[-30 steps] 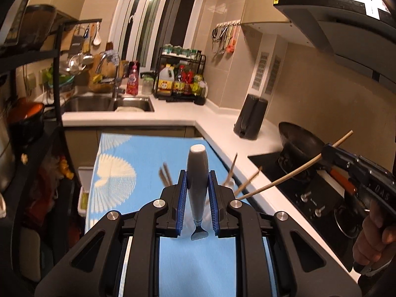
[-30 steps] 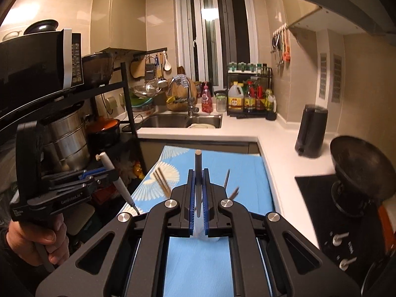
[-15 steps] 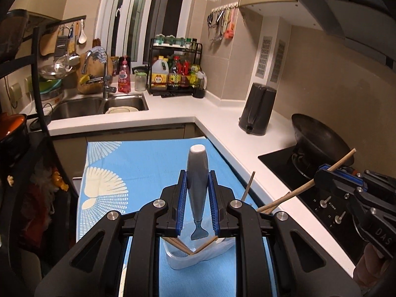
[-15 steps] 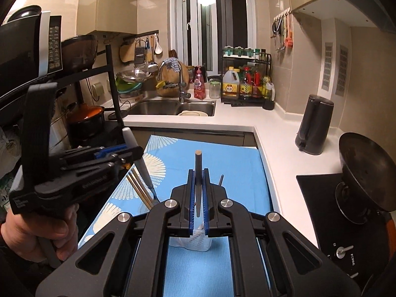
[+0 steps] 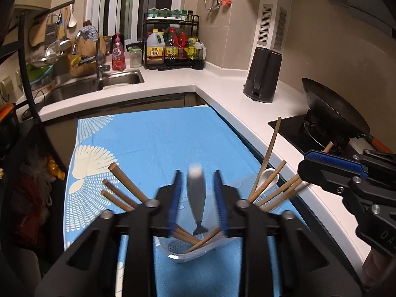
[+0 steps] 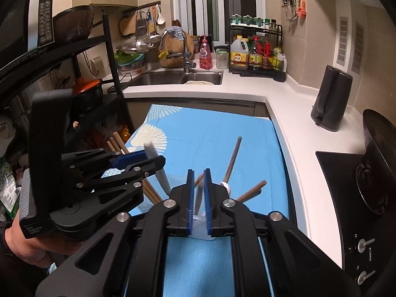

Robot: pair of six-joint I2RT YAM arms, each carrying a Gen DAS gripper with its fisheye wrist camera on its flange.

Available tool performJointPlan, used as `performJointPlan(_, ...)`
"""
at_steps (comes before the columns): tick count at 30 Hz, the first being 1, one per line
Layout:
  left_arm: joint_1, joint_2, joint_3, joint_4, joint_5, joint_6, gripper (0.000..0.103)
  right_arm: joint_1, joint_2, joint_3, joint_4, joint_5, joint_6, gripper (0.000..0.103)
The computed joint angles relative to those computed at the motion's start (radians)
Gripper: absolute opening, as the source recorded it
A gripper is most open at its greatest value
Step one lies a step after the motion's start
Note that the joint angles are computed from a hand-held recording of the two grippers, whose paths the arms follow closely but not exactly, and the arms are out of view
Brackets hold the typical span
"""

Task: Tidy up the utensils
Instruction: 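Open both grippers to drop the fork and chopstick into the container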

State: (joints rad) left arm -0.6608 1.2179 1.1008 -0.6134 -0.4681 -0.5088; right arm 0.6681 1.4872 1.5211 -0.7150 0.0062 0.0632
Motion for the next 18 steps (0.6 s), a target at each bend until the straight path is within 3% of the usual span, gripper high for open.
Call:
performJointPlan(10, -0.049, -0.028, 0.032, -0.033, -0.079, -0.006, 0.036, 0.009, -0.034, 0.014, -0.021, 0.051, -0.005, 0.019)
performJointPlan(18, -0.167, -0.084, 0.116, -0.159, -0.234, -0.073, 0.043, 0.043, -0.134, 0.029, -0.054, 0.131, -0.001, 0.028)
